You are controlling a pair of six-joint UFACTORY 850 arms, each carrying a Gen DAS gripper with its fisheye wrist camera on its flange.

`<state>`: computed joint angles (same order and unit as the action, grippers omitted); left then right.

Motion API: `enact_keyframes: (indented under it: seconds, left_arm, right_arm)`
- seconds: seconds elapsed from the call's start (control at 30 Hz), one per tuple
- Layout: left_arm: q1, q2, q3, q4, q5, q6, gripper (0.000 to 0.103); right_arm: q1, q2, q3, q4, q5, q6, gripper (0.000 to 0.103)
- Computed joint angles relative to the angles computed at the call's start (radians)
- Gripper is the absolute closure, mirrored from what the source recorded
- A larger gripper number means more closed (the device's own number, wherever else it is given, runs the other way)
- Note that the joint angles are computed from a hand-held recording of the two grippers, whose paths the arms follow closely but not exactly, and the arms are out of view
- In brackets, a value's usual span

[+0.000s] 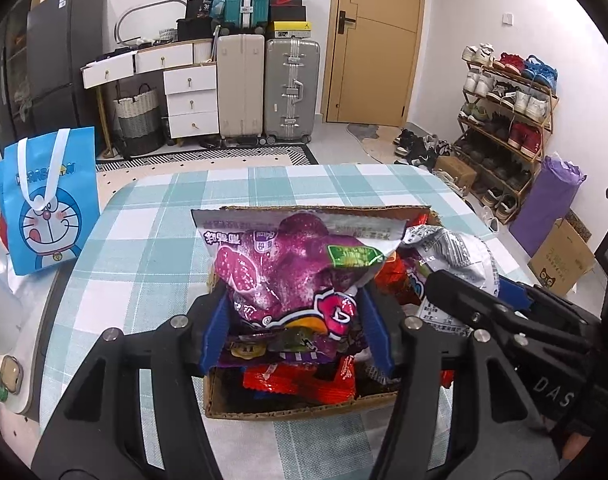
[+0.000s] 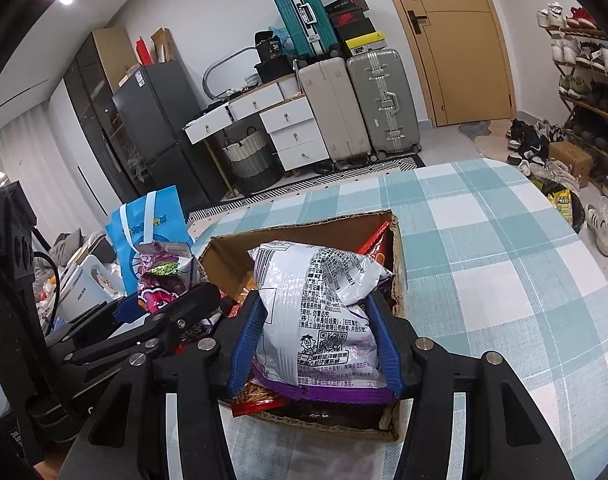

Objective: Organize snacks
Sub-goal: 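Drop both packs into the box and open both tools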

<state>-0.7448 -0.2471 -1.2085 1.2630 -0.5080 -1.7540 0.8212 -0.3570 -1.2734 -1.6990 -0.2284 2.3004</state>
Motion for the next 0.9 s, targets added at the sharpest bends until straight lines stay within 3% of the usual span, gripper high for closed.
enact_keyframes:
  seconds: [0.07,0.2,0.3,0.47,0.53,0.63,0.9]
  left_arm:
    - [0.007,0.001,-0.001,-0.014,0.011,0.007,0.047]
    - [0.008,0.009,0.008,-0.002,0.020,-0.008,0.042]
    - [0.011,0.018,0.016,-0.004,0.025,-0.008,0.024]
    - [0.006,0.042,0.043,0.029,0.044,-0.034,0.014]
    - [-0.001,0.053,0.058,0.043,0.039,-0.044,0.001]
    - [-0.015,0.082,0.096,0.109,0.035,-0.106,0.001]
    - [-0.079,0.167,0.195,0.256,-0.023,-0.253,0.001]
  right_arm:
    - [-0.003,0.005,0.006,-0.011,0.012,-0.001,0.046]
    - [0.006,0.040,0.053,-0.253,-0.022,0.180,0.026]
    - [0.012,0.069,0.086,-0.334,-0.040,0.236,0.022]
    - [0.013,0.110,0.135,-0.389,-0.051,0.308,0.007]
    - [0.009,0.129,0.160,-0.442,-0.042,0.369,0.002]
    - [0.003,0.156,0.202,-0.603,-0.045,0.539,0.001]
    - [0.025,0.214,0.292,-0.714,-0.127,0.613,0.001]
